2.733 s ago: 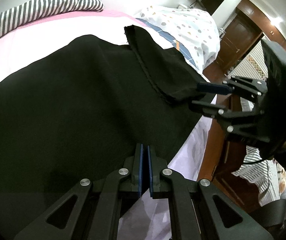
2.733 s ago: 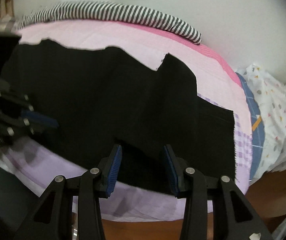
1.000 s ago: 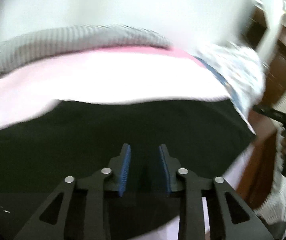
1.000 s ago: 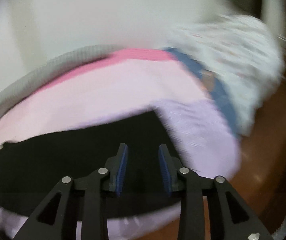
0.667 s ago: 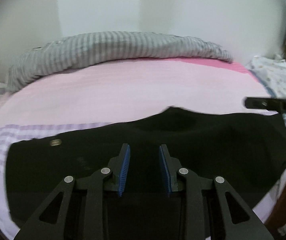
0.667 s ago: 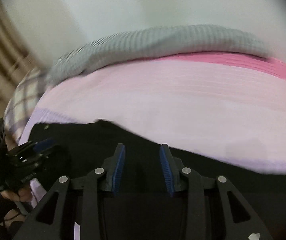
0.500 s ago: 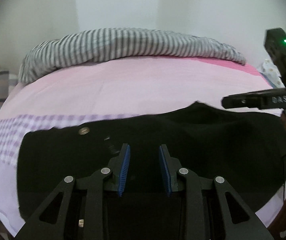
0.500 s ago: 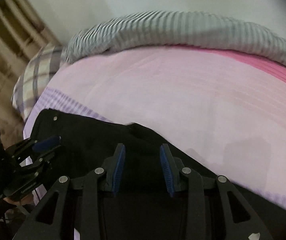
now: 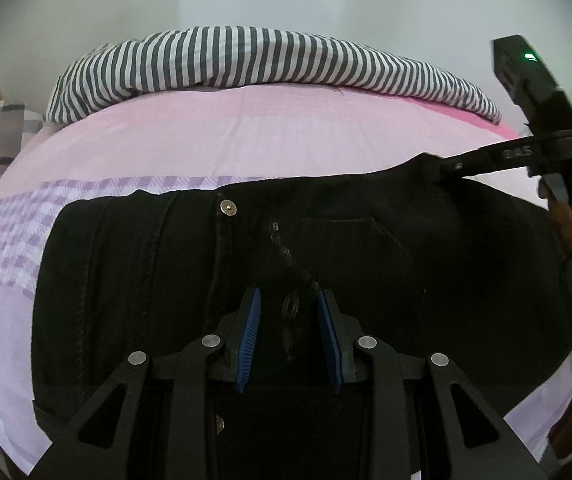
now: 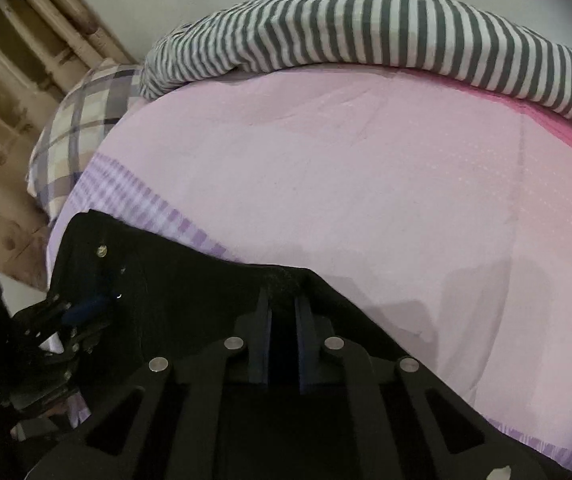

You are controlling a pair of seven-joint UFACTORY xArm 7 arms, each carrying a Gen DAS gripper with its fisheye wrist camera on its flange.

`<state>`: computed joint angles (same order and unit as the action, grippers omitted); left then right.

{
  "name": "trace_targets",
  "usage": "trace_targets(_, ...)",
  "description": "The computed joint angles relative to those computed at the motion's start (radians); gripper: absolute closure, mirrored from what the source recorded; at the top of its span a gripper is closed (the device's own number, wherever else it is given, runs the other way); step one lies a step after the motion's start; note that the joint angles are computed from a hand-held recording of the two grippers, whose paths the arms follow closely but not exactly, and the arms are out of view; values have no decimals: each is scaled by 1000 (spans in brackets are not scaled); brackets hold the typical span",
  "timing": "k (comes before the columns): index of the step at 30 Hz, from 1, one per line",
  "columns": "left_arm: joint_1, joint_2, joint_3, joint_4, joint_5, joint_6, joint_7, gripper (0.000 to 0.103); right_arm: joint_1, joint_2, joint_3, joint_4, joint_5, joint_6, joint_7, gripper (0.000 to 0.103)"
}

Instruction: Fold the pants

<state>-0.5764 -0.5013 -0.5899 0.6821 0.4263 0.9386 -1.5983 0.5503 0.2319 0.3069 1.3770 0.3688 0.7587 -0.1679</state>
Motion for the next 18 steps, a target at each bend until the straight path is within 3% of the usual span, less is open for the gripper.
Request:
trace_targets(3, -2, 7, 0, 5, 4, 9, 10, 72, -4, 5, 1, -16, 28, -39, 19, 95)
trace_targets(5, -4, -2, 8, -4, -2, -4, 6, 72, -2, -17, -5, -48, 20, -75, 43, 82)
trace_targets(6, -3, -2, 10, -3, -4, -4, 8, 72, -4, -29, -5, -62, 26, -83, 54, 71)
trace_targets(7, -2, 2, 11, 2, -5, 1, 14, 72, -13, -53, -1, -87, 56, -96, 51, 67)
trace_targets(11, 1, 29, 7, 45, -9, 48, 29, 70, -48, -216, -15, -232, 204, -140, -1, 67)
trace_targets(14, 1, 36, 10, 65, -4, 31, 23, 65, -64, -398, -79, -382, 300, -144, -34, 64)
trace_targets(18, 17, 105, -17, 142, 56, 21, 19, 62, -117, -658, -204, -583, 308, -93, -10, 60)
